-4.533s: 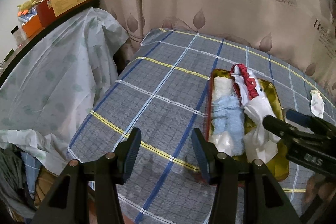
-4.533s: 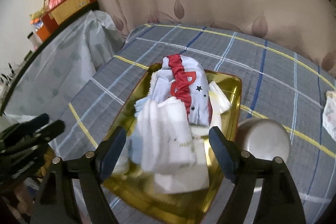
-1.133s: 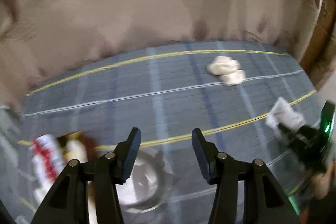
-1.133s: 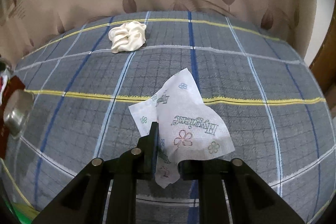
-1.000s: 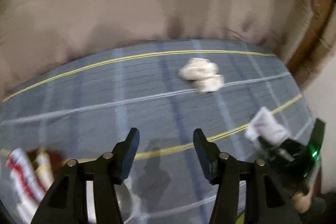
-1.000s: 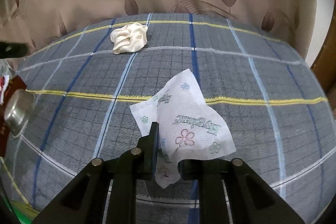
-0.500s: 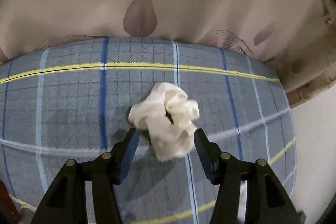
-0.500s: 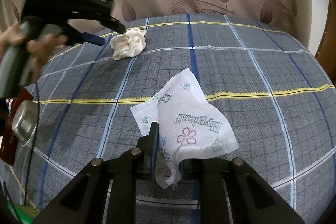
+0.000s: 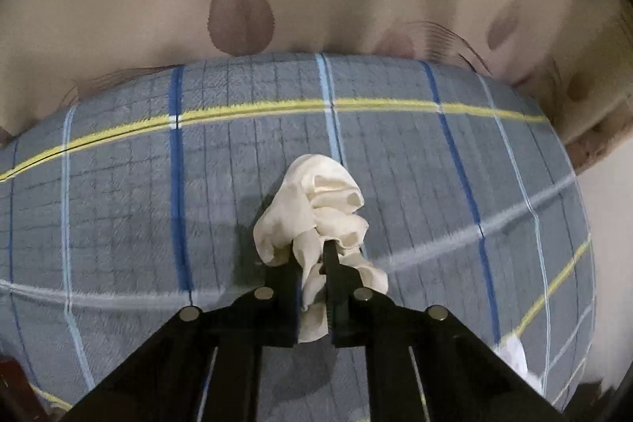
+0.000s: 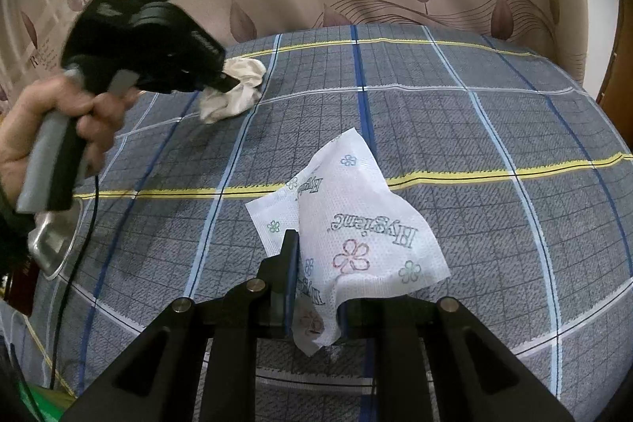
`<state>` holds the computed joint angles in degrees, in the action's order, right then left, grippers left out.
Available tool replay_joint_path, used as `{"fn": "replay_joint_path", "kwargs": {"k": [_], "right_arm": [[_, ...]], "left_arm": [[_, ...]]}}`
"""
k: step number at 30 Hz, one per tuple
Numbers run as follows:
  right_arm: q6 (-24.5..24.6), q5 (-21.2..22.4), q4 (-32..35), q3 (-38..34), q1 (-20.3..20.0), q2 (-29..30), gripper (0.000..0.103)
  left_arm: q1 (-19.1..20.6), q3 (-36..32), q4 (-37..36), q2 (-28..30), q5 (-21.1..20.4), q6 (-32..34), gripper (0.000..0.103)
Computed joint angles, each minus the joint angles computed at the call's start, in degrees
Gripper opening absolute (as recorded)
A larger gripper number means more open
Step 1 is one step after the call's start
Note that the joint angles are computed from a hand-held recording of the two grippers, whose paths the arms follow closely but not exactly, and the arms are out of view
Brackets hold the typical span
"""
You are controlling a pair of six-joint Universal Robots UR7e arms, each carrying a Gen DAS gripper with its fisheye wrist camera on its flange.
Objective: Organize soft objects
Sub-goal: 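Carry the cream scrunchie with the left gripper into the gold tray and release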
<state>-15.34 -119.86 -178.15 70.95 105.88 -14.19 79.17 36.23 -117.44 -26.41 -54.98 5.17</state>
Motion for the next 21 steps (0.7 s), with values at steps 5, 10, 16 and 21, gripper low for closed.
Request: {"fn": "replay_joint_path", "kwargs": {"k": [5, 10, 16, 21], "right_arm": [[0.03, 0.09, -0.01, 0.01, -0.03, -0.01, 0.015], [0.1, 0.17, -0.07, 0.05, -0.04, 0.02, 0.015], [0.4, 0.67, -0.07, 0.23, -0.18, -0.07, 0.015], [0.51, 0.79, -0.11, 0.23, -0.22, -0.05, 0.015]], "left_arm": [[-0.99, 12.33, -3.73, -7.94, -0.51, -0.24, 0.008], [-1.78, 22.73, -5.47, -15.91, -0.3, -2.05, 0.008], [-2.55, 33.04, -5.39, -24.58, 1.55, -3.71, 0.008], [-2.9, 41.66, -5.89, -32.32, 1.7, -4.71, 0.008]]}}
